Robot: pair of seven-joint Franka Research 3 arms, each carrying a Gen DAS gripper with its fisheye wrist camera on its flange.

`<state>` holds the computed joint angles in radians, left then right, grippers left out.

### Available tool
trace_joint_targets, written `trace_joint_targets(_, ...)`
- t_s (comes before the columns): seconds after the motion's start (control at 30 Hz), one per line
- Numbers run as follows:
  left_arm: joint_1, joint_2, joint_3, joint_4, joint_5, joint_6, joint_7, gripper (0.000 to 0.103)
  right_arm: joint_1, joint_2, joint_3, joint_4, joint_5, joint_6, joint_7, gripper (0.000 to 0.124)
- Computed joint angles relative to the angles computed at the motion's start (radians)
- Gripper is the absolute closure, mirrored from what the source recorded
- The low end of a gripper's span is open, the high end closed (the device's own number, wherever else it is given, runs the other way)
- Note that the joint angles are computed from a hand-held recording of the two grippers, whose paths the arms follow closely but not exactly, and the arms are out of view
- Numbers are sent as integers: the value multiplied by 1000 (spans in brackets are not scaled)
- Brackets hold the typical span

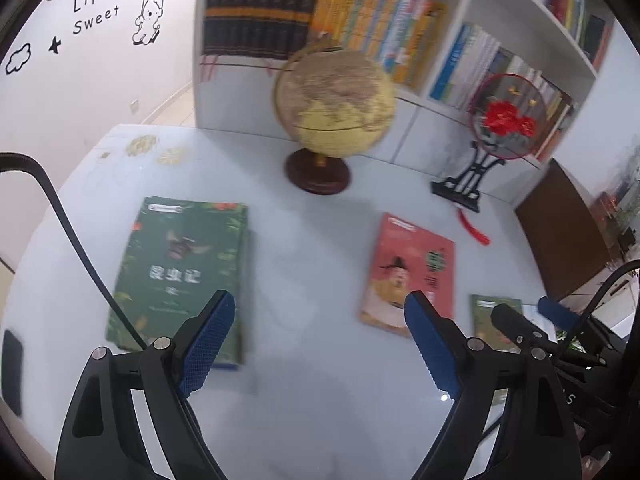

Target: Organize books

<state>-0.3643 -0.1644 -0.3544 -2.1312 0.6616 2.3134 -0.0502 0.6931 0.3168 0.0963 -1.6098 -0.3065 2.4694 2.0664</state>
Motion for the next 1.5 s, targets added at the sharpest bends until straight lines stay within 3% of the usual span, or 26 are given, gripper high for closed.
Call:
trace_joint_targets(0.2,-84,218,-36,273,60,-137,-5,17,-48,-146,-19,-159,-130,42,7,43)
trace_joint_targets(0.33,-190,380,-19,494,98,-296,23,17,-133,-220,8,-259,-26,96,-93,43)
trace_joint_targets(0.43,-234,441,10,571,88,-268,32,17,-180,-237,15,-283,33,69,-134,43)
trace_joint_targets(0.5,-267,475,31,622,86,-286,46,17,-214,-254,15,-310,105,82,-192,43)
trace_joint_targets(0.6,-305,522,62,693,79,-311,90,17,-242,-275,14,-341,110,107,-211,43)
trace_joint_targets(0.8,-300,551,93,702,18,-211,142,17,-269,-273,16,-344,63,111,-183,43)
trace_joint_targets(0.97,-285,553,108,694,-12,-139,182,17,-267,-231,13,-280,55,30,-153,43)
trace_joint_targets(1.13,-275,557,119,715,-19,-143,242,17,-244,-187,3,-206,1,-16,-94,43)
trace_joint_targets(1.33,-230,532,118,672,-67,-52,281,17,-213,-145,-11,-127,-58,-68,-37,43)
trace_joint_targets(1.5,-217,541,125,701,-71,-43,355,17,-183,-108,-26,-48,-116,-121,1,43)
